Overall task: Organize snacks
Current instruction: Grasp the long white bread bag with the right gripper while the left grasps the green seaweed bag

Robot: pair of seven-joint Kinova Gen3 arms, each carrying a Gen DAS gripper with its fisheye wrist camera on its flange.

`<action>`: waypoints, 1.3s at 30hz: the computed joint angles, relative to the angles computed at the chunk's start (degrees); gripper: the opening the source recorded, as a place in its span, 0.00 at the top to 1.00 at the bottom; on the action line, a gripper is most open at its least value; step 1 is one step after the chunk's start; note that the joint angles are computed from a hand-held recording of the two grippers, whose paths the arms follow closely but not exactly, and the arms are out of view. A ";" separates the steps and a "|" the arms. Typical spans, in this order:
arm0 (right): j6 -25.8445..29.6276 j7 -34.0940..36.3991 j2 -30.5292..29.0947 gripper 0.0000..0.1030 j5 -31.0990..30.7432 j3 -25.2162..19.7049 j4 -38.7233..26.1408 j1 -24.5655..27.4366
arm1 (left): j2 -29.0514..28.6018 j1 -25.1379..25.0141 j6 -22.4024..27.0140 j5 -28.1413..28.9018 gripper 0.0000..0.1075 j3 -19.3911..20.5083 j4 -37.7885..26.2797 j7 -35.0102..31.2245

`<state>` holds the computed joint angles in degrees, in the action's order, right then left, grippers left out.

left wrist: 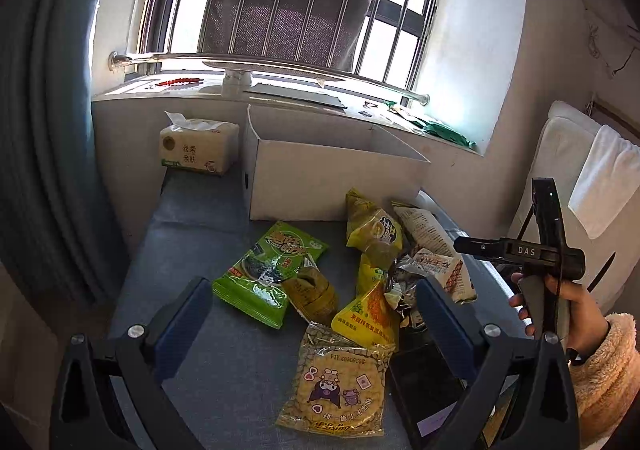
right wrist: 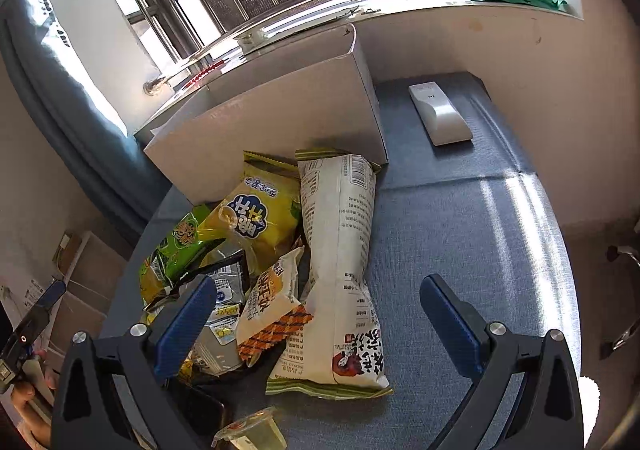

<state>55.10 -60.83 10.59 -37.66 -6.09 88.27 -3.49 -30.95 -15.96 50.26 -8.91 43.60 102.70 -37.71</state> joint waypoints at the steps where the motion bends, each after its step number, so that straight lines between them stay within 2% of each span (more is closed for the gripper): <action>1: 0.45 -1.59 1.73 0.00 0.82 0.10 -1.87 -0.64 | -0.08 0.04 -0.15 0.03 0.04 -0.22 0.29 -0.03; 6: 4.30 -9.40 9.03 0.00 5.89 -0.36 -10.36 -2.58 | 1.64 1.59 -0.70 0.03 0.04 -2.12 1.40 -0.68; 10: 7.53 -10.39 11.93 0.00 9.79 -1.89 -14.18 -3.19 | 3.62 3.24 -1.03 -0.95 0.04 -3.68 1.94 -0.05; 12: 6.20 -12.34 11.12 0.17 12.82 0.05 -13.78 -5.66 | 4.61 3.85 -1.22 -2.12 0.04 -3.81 2.04 0.65; 13: 6.00 -12.32 11.03 0.60 13.09 -0.23 -13.62 -5.53 | 5.37 4.26 -1.11 -2.81 0.04 -3.79 1.92 0.79; 14: 6.74 -13.16 11.53 0.65 13.12 -1.37 -14.21 -4.39 | 6.25 4.82 -0.79 -3.49 0.04 -3.86 1.68 0.87; 19: 4.91 -11.18 9.28 0.67 12.10 -2.01 -11.93 -2.55 | 10.53 7.71 -0.30 -7.99 0.04 -4.18 0.55 2.13; 23: 2.45 -9.26 5.61 0.68 11.07 -1.73 -9.83 -1.49 | 15.68 10.44 1.21 -11.85 0.04 -5.11 -2.24 0.66; 26: 2.70 -6.10 3.43 0.68 7.71 -1.65 -9.32 0.50 | 20.54 13.36 2.48 -13.12 0.04 -7.29 -5.17 -3.39; 30: 3.10 -1.65 -0.36 0.68 3.39 -0.83 -7.36 2.34 | 28.82 15.81 7.48 -16.32 0.04 -8.28 -11.22 -6.65; 35: 4.73 3.69 -4.46 0.68 -2.19 1.17 -3.55 3.47 | 38.08 18.96 13.80 -16.02 0.04 -11.27 -18.28 -14.30; 39: 5.87 6.50 -6.81 0.68 -4.61 3.02 -0.39 3.46 | 40.61 19.29 14.09 -11.91 0.08 -14.04 -19.21 -18.98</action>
<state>60.97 -54.33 3.78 -42.26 -3.07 87.88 -0.03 9.66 3.33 64.35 -20.82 29.56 83.49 -56.69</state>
